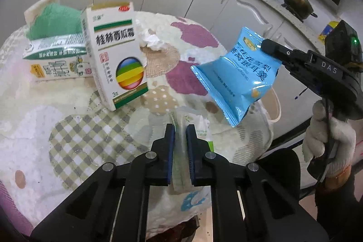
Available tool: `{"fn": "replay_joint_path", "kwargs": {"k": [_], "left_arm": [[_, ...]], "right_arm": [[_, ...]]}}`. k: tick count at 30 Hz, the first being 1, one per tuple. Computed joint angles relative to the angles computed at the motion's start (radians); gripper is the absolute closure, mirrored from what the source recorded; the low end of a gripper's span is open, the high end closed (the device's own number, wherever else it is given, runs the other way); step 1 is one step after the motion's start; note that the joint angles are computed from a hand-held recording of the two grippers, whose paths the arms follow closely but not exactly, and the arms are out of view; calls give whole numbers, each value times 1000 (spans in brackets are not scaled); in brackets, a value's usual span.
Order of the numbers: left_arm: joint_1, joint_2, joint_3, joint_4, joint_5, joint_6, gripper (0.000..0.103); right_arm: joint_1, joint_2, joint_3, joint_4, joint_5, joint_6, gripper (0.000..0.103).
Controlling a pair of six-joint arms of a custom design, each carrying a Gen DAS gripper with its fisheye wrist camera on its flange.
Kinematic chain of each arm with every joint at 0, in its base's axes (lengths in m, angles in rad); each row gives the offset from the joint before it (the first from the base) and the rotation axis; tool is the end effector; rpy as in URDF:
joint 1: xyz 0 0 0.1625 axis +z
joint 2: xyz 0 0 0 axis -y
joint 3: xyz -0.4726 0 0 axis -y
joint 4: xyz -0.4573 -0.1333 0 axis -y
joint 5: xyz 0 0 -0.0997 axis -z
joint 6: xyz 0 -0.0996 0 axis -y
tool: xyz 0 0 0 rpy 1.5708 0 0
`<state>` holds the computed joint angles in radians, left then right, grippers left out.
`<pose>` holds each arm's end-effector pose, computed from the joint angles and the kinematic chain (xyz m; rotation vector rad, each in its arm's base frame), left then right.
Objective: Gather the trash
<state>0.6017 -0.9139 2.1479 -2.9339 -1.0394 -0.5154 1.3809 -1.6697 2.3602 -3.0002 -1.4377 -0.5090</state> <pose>-0.3491 -0.4626 0.0328 0.5744 2.7049 -0.6403 0.0597 -0.4657 0.3357 0.5176 -2.7607 1.0857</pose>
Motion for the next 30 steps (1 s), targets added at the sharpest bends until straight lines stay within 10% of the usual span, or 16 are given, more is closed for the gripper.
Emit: {"fn": "replay_joint_path", "kwargs": {"k": [24,25,27,30], "left_arm": [[-38,-15,-26,8,90,30,95],[-38,-14,-28,11,90,30,95],[-36,-12,-28,15,87,28,95],[-33,-9,-29,17,79,21,95]], "right_arm": [[-7,-92,18,31,-6,-31,95],[-6,-89,13,51,-22,-33,90],[-4,-86,9,84,-58,-25,45],[-25,-94,17,124,-45,-22,42]]}}
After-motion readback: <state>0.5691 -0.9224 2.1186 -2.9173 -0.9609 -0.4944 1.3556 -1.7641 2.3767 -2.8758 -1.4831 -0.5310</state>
